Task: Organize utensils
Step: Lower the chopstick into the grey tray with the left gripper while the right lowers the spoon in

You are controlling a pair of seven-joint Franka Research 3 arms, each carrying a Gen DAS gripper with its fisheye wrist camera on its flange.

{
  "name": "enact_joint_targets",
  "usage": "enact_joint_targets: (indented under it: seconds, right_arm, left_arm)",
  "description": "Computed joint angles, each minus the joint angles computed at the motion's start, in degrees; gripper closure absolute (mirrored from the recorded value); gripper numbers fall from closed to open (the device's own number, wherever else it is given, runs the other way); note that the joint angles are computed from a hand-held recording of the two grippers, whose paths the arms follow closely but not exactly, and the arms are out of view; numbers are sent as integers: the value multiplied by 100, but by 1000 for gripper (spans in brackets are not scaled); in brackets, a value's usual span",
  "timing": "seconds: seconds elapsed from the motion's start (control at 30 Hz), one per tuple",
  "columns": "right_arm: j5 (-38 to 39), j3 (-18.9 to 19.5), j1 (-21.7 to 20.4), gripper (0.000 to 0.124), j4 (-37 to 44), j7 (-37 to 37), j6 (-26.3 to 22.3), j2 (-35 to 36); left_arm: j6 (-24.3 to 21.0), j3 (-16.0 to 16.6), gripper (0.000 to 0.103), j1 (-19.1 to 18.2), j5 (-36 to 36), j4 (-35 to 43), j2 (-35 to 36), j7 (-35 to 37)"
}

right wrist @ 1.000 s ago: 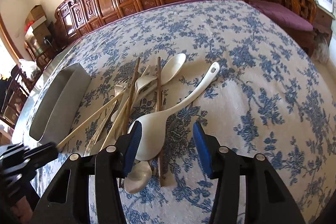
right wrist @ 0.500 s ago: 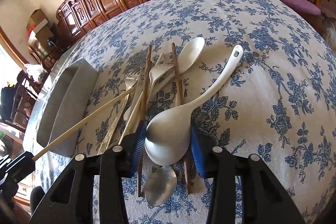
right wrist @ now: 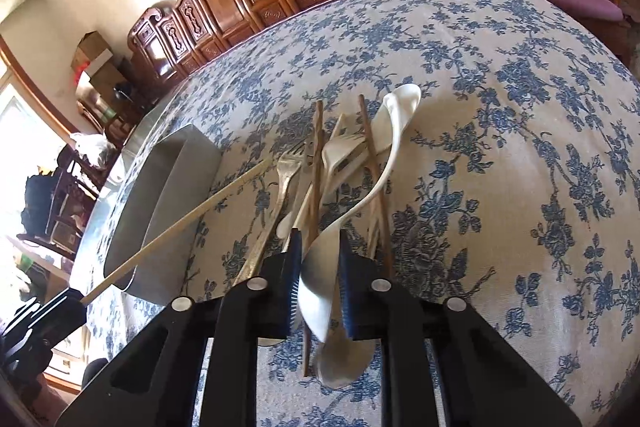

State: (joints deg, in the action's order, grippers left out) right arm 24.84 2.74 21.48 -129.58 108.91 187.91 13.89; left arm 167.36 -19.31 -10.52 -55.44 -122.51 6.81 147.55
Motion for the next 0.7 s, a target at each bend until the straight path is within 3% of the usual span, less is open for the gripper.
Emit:
enact_joint_targets:
  seconds: [0.13, 0.43, 0.57, 0.7]
  right_arm:
    - [10, 372, -327, 114, -20, -40, 88, -34]
    - [-177, 799, -692, 114, -267, 74, 521, -279]
    - [-188, 570, -421, 114, -279, 29, 594, -335]
    - [75, 152, 125, 114, -168, -334, 628, -308]
  left_arm:
    - [43, 2, 99, 7, -151, -19, -93, 123]
    - [263, 184, 99, -70, -865, -24, -323, 720]
    - [365, 306, 99, -86, -966, 16, -351, 783]
    - [570, 381, 99, -34, -761, 92, -242, 587]
